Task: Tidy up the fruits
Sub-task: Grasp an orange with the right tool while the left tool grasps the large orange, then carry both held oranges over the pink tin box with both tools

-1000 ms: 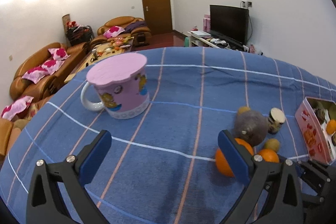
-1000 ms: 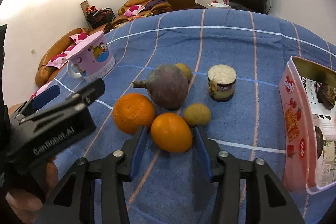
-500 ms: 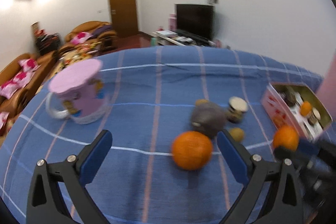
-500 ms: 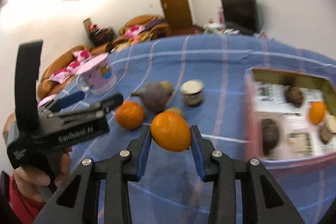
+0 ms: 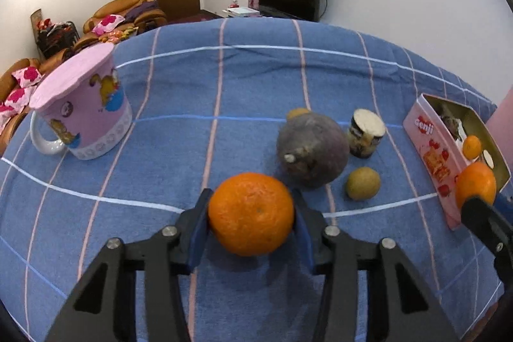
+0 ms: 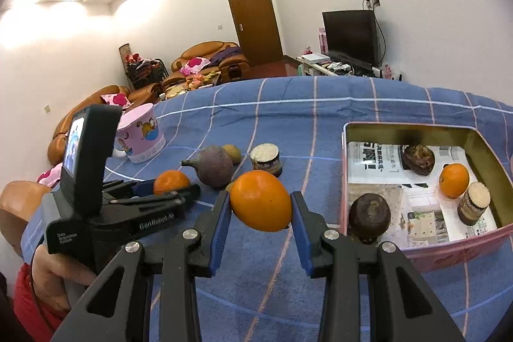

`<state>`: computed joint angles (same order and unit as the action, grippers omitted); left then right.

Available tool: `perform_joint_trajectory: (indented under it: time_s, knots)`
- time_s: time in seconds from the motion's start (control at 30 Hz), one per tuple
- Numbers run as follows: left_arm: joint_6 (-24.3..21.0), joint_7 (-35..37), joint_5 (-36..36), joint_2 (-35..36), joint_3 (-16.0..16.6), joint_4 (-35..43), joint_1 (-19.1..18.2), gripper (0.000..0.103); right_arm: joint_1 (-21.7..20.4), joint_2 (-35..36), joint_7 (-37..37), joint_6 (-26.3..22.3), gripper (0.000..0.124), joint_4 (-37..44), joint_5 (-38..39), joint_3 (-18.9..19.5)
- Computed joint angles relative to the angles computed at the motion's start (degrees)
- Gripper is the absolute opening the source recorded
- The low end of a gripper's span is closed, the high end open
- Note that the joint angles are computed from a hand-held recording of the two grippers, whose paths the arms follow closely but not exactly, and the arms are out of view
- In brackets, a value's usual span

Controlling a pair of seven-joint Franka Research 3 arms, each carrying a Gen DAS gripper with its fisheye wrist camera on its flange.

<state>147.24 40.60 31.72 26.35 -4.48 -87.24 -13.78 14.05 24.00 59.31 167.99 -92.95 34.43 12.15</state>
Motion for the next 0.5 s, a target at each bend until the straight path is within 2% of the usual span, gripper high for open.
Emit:
perform_joint_trajectory:
  time_s: [0.07,0.17,0.2,0.27,0.3,0.37,0.47,0.5]
  knots:
    - [0.94,-5.2,2.73,-1.58,2.01,-1.96,-1.24,0.048,0.29,0.08,0.42,0.41,0.039,-0.23,-0.23,-0.32]
    - [3.86,-24.32,17.01,-6.09,7.96,-7.34,-5.59,0.048,0.16,-0.21,-0.52,3.62,0.039,-1.2,-0.06,0.24]
    - [2.47,-32.95,24.55,-7.09,10.51,-8.06,-8.36,0.048,0.26,-0.42,-1.06,5.71,0.039,-1.83,-0.15,0.46]
    - [-1.47,-41.33,33.09,-8.31,11.43,-8.58,-10.31,0.048,1.01,-0.87,-1.28,10.22,0.039,-3.35,-1.15,0.28]
    - [-3.28,-43.74,35.88,-8.86,11.34,-9.02,-10.79,0.048,3.25,-1.07,0.05,13.5,0.039,-4.36,-3.18,-1.97]
    - [-5.0,-44.89,37.0,-8.79,9.95,-8.82,-10.35,0.048,6.48,-1.2,2.68,16.73,0.039,-5.19,-6.23,-5.62]
    - [-6.43,-44.09,37.23,-8.3,7.52,-7.99,-9.03,0.048,8.39,-1.15,4.7,20.78,0.039,-6.1,-8.94,-7.83]
    - [-7.22,-44.36,38.09,-8.18,6.92,-7.72,-8.78,0.048,10.25,-1.02,5.42,21.85,0.039,-6.32,-9.68,-9.96]
